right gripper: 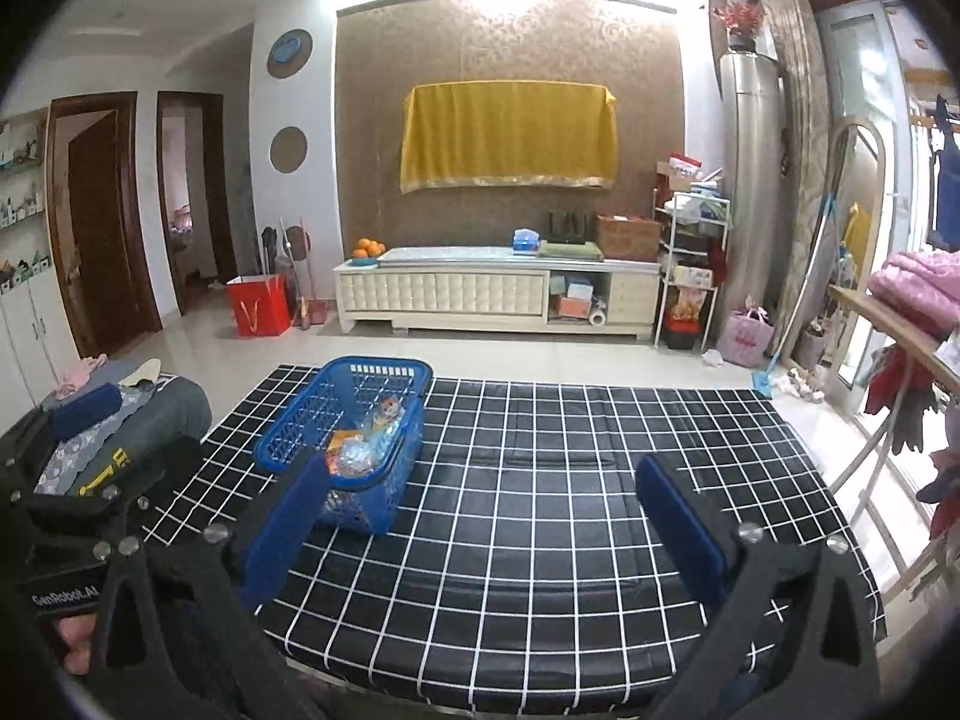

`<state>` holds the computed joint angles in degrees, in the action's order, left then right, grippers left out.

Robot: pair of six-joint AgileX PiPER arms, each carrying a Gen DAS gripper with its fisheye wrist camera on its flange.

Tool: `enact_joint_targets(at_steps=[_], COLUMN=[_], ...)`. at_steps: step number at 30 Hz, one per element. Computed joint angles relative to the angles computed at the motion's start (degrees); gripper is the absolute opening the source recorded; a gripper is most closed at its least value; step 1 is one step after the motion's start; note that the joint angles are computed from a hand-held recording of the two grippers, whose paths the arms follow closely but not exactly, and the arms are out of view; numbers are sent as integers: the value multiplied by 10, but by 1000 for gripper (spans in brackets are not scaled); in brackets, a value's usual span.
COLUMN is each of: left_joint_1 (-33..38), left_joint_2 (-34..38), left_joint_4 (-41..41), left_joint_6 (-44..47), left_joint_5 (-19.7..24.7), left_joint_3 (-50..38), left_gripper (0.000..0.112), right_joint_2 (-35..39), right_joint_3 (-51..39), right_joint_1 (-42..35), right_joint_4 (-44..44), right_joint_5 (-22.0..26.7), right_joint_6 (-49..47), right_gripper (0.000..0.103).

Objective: Organize snacks

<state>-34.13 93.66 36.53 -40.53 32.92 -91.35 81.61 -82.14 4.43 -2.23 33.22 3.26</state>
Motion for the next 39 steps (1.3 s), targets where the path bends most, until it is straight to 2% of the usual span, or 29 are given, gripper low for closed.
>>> enact_joint_targets(at_steps=[4, 7, 14, 23, 39], left_joint_1=[-25, -20, -22, -33, -34], left_joint_2=[-10, -13, -6, -13, -15], left_joint_4=[85, 40, 26, 61, 66], left_joint_6=[-75, -44, -33, -61, -67], left_joint_5=[15, 3, 11, 22, 32], left_joint_3=[19, 23, 14, 22, 25], left_gripper=[102, 102, 102, 102, 102], right_joint_2=[-17, -24, -33, -44, -50], right_joint_3=[17, 25, 30, 42, 39], right_joint_1=[-6, -10, -5, -7, -10], right_joint_4=[10, 11, -9, 2, 28], right_joint_5=[10, 10, 14, 12, 16], right_joint_6=[-4, -1, 25, 19, -10], right_gripper=[103, 103, 103, 103, 103])
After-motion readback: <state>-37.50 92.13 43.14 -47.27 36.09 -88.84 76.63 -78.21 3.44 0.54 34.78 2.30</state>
